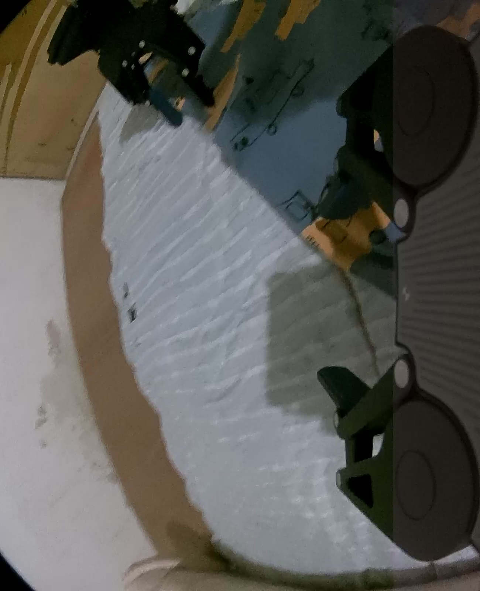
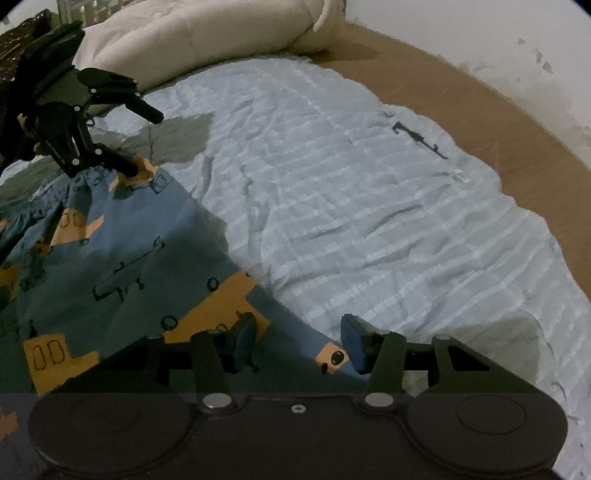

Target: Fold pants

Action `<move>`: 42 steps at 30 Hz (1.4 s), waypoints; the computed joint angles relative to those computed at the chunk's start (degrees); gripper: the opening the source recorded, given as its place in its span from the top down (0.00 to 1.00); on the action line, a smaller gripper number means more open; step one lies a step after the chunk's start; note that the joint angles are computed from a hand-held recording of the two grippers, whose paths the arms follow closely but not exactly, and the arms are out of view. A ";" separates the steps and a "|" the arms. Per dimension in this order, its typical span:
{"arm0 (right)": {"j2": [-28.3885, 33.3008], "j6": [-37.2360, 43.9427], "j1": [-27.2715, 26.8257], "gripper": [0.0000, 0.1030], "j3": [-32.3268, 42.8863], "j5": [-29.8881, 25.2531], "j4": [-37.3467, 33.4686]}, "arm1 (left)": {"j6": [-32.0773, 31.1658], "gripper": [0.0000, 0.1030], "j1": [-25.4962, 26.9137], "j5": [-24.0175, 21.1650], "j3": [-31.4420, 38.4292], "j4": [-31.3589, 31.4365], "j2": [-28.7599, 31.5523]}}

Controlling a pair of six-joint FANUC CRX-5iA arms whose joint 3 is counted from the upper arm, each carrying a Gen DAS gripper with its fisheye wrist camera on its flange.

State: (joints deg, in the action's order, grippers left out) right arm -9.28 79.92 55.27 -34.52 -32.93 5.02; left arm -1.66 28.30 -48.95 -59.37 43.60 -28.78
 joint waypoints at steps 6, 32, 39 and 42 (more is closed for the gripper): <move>1.42 3.56 -0.81 0.58 2.78 -4.03 -3.81 | 3.65 0.65 1.37 -7.26 4.24 -5.39 4.11; 3.03 -61.00 0.84 0.99 -12.89 4.11 61.38 | 15.37 1.00 -8.26 14.92 -2.68 -3.77 -8.55; 1.12 -67.84 0.56 0.99 -15.23 4.78 67.28 | 10.91 1.00 -4.77 10.64 -4.15 1.38 -11.78; -2.32 -70.42 2.87 0.99 -17.02 2.27 68.86 | 10.36 1.00 -1.70 6.13 -4.63 2.47 -15.88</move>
